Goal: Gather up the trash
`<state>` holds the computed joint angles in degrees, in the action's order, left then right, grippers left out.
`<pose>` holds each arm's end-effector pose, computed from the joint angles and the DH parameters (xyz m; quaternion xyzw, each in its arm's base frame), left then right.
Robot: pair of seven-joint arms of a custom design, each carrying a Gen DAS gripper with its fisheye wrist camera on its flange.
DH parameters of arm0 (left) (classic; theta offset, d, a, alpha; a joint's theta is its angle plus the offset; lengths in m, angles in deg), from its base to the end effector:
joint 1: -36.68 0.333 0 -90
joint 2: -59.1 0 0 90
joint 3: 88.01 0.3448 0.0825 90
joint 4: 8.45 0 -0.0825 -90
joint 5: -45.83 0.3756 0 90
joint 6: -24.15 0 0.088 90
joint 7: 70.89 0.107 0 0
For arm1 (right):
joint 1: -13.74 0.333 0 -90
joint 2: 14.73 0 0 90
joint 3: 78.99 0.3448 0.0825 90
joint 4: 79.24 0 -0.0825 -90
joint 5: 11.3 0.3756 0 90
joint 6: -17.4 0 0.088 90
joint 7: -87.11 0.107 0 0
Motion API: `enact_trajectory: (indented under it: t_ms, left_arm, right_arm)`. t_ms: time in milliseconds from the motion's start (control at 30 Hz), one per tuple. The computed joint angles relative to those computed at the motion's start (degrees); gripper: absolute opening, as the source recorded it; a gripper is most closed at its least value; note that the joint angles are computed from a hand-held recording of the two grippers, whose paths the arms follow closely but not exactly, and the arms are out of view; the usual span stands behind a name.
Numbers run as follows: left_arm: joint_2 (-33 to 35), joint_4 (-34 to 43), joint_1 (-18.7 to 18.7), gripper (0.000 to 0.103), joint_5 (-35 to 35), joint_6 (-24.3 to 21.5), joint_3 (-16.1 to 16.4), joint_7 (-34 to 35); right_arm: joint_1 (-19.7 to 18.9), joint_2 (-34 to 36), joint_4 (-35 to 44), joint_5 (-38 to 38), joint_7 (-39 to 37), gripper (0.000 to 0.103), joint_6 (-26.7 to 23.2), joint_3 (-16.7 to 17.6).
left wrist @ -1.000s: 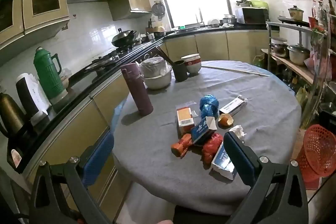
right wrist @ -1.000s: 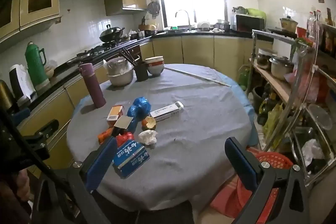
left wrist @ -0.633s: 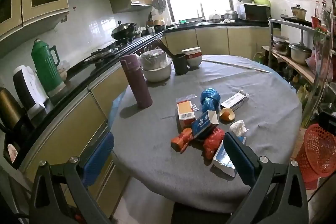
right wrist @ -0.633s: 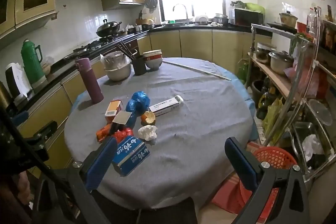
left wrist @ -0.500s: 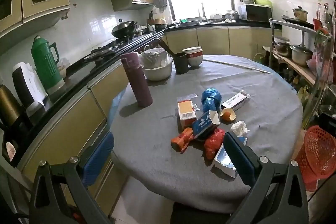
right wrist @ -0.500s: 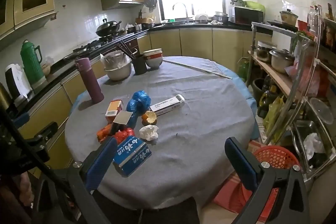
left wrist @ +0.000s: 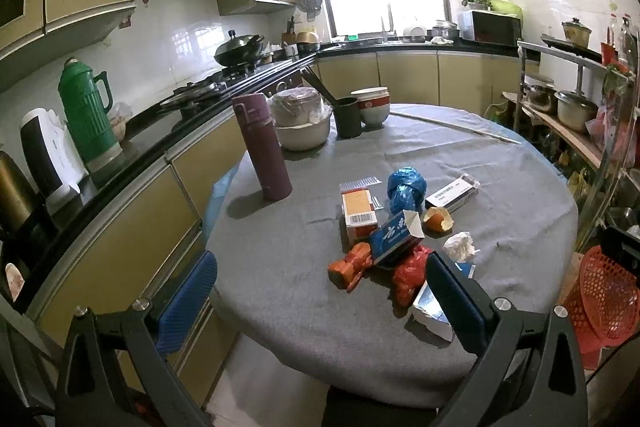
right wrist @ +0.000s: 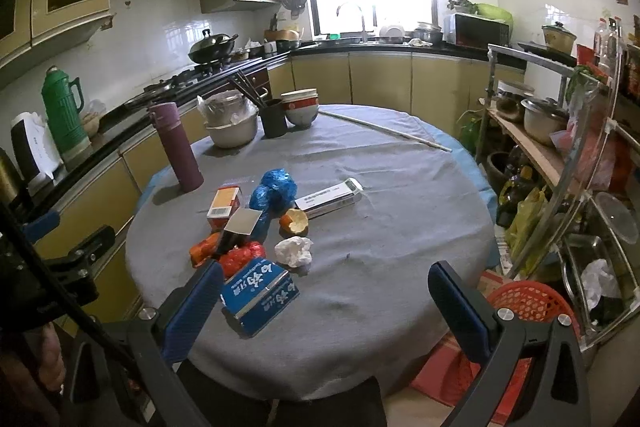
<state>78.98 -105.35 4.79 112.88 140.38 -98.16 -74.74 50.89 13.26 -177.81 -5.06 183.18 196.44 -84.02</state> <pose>0.5415 -0.3980 0.4568 -0.7239 0.5054 -0.1859 0.4313 0.6113 0.3870 0.4469 -0.7415 0.5038 -0.1857 0.4024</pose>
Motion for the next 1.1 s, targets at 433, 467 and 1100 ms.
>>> enact_trajectory:
  t_ms: [433,467,1100]
  left_arm:
    - [-0.51,-1.07,-0.01,0.103,0.73,0.28,-0.09,-1.49]
    - [-0.51,-1.06,-0.04,0.103,0.81,0.23,-0.13,-1.6]
    - [-0.81,-1.14,-1.84,0.103,1.89,-2.33,-1.11,-2.74]
  right_arm:
    - [0.51,-0.7,-1.29,0.5,0.4,0.103,0.85,-0.22]
    - [0.49,-0.84,-1.54,0.61,0.4,0.103,1.07,-0.16]
    - [-1.88,-4.87,-8.11,5.25,-0.29,0.103,4.51,2.81]
